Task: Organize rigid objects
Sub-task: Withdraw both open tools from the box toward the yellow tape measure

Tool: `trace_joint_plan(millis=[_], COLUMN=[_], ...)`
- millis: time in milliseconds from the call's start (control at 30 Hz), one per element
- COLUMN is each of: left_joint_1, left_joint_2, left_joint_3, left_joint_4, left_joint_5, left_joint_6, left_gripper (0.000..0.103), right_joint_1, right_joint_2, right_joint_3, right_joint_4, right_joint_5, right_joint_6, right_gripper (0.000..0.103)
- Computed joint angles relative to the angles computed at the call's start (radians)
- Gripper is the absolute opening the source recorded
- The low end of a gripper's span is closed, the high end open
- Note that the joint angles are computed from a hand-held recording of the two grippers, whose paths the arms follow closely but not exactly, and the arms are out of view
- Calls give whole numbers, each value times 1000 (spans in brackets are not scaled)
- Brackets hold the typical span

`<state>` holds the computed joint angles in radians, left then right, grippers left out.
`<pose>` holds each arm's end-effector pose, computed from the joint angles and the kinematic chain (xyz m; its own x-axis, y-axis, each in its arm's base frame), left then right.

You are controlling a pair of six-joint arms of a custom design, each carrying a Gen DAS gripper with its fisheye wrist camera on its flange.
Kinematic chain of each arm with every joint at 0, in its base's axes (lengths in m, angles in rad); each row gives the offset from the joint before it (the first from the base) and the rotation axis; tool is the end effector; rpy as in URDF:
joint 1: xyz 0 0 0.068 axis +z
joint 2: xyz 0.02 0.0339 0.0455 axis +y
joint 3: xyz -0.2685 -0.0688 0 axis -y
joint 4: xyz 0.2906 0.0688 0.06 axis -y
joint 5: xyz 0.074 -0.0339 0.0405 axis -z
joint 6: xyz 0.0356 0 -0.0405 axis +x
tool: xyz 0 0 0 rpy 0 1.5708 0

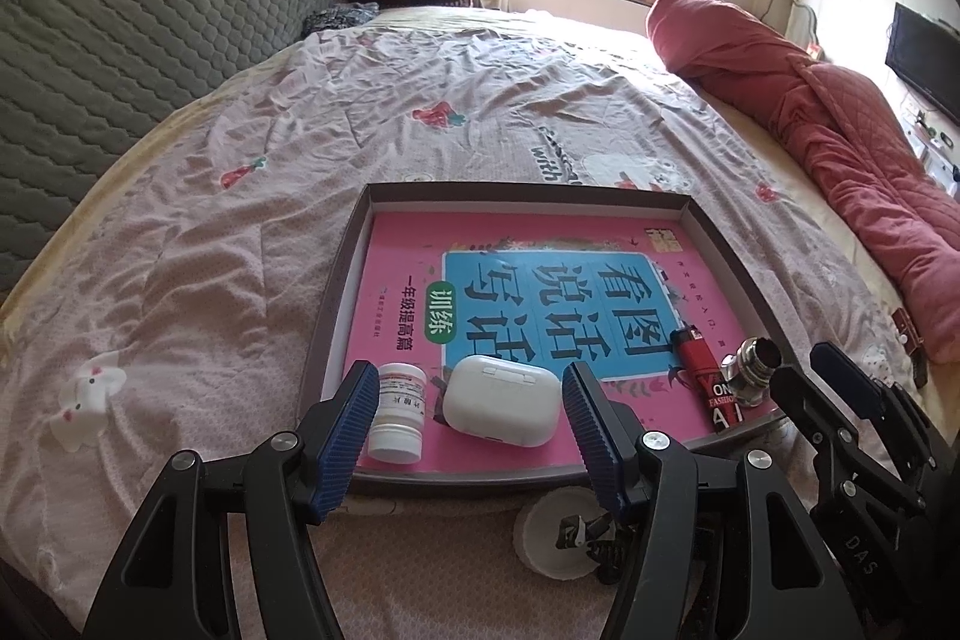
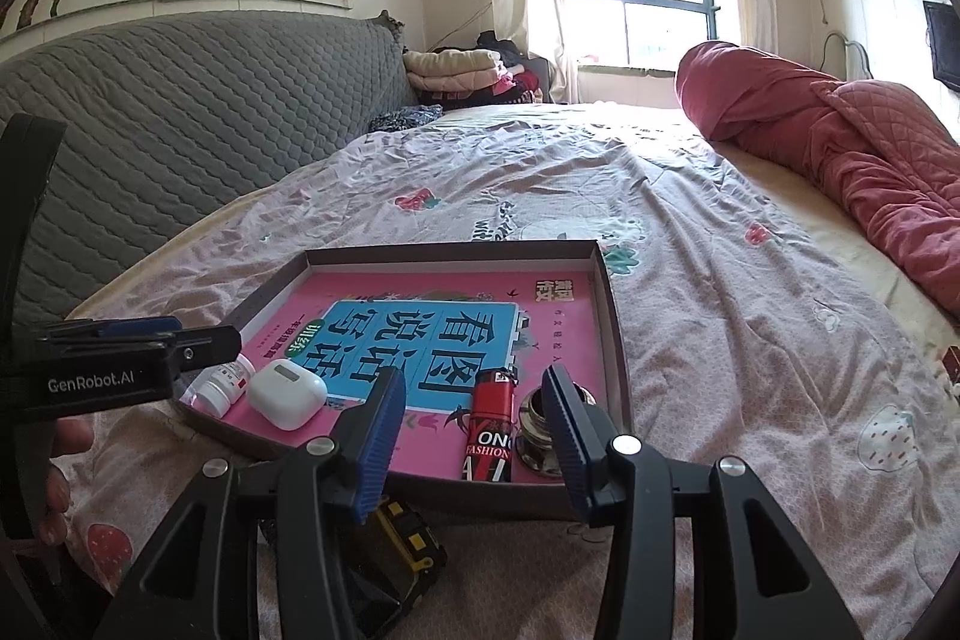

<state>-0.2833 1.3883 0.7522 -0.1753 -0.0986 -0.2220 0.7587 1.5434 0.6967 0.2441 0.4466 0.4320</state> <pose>0.3044 -0.0850 0.1738 -0.7262 -0.0168 -0.6873 0.0545 0.9951 -0.0819 0.2555 0.2210 0.1438 -0.5252 0.0224 -0.8507 -0.1568 0.9800 0.1226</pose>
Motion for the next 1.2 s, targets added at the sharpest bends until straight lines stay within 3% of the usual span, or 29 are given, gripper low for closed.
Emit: trace_joint_plan(millis=[400,533,1200], left_joint_1=[-9,-7,19], left_joint_2=[-100,-141,-282], left_joint_3=[-28,-42,-115], left_joint_4=[-47,-65,-140], left_joint_5=[-2,1,22], left_joint_6=[6,8,21], left_gripper=[65,65,65], right_joint_1=[29,47,158], right_joint_2=[-78,-73,-115], right_joint_3=[-54,-46,-47], right_joint_4=[-12,-44,-169], right_joint_5=[34,45,141], right_joint_6=[34,42,80], right_gripper=[48,55,55])
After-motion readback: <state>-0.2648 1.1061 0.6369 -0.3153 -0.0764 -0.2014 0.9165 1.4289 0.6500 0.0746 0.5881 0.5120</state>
